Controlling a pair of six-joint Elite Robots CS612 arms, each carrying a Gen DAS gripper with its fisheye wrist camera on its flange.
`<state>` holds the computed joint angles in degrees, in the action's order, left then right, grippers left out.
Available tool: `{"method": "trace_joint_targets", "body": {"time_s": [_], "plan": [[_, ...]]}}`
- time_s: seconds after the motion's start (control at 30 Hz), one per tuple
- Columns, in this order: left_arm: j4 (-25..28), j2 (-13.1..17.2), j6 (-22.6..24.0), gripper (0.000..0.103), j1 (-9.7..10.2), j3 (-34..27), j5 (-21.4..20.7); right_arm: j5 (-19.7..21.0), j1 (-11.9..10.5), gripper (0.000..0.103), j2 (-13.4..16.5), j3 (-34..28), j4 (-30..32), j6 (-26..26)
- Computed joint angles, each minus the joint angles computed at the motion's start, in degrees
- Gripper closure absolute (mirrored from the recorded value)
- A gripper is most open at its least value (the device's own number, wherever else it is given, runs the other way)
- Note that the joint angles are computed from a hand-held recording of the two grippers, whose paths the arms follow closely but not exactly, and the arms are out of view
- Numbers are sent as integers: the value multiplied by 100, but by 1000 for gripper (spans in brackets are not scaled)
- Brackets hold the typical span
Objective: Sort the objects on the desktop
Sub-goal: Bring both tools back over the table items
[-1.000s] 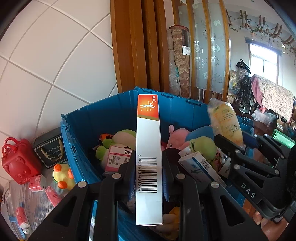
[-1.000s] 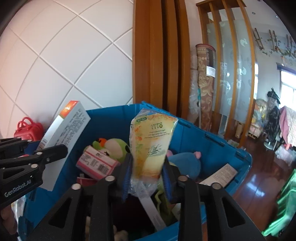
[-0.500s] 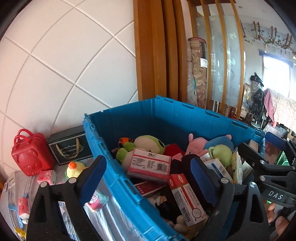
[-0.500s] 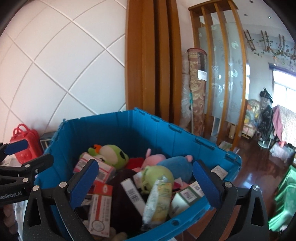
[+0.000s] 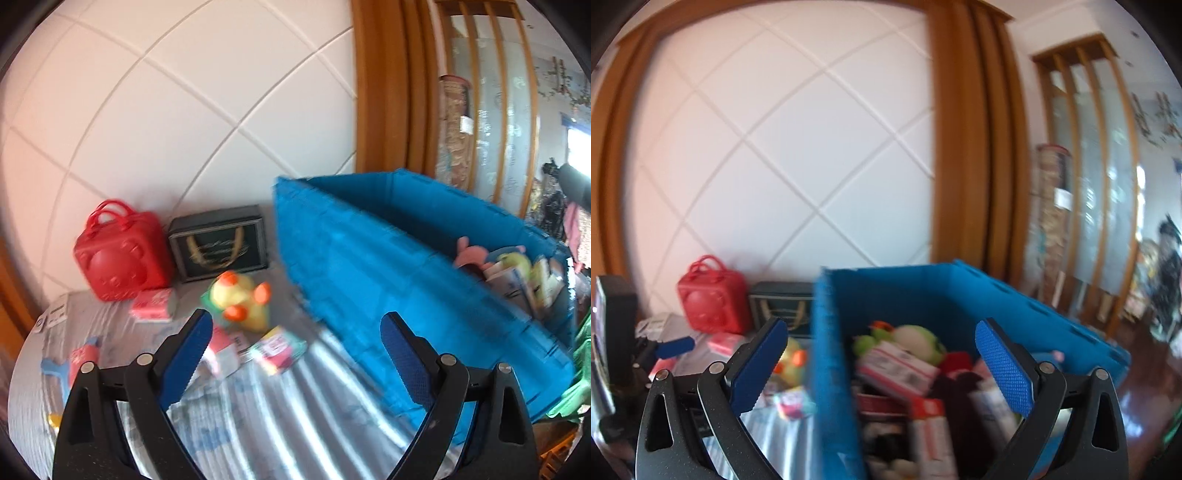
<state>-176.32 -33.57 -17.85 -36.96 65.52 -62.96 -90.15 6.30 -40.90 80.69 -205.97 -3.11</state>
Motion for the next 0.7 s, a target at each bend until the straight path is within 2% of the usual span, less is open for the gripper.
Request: {"method": "trace_joint_targets", "body": {"time_s": [0.17, 0.23, 0.27, 0.3, 0.43, 0.63, 0.7], "plan": [[207, -199, -563, 10, 250, 552, 128, 308, 249, 0, 80, -307, 616, -156], [370, -230, -780, 10, 357, 692, 169, 759, 291, 0, 88, -387, 872, 22], [443, -234, -864, 10, 405, 749, 187, 1129, 314, 0, 137, -483, 1035, 25], [532, -227, -940, 10, 454, 790, 192, 1260, 342, 0, 197, -579, 1135, -14], [900, -151, -1151, 10, 649, 883, 194, 804, 589, 0, 593, -1169, 1724, -222], [1511, 175, -1426, 10, 975, 532, -285, 888, 697, 0, 1349, -2285, 3213, 26], [1764, 335, -1454, 10, 1071, 295, -502, 794, 722, 0, 1639, -2753, 3807, 148]]}}
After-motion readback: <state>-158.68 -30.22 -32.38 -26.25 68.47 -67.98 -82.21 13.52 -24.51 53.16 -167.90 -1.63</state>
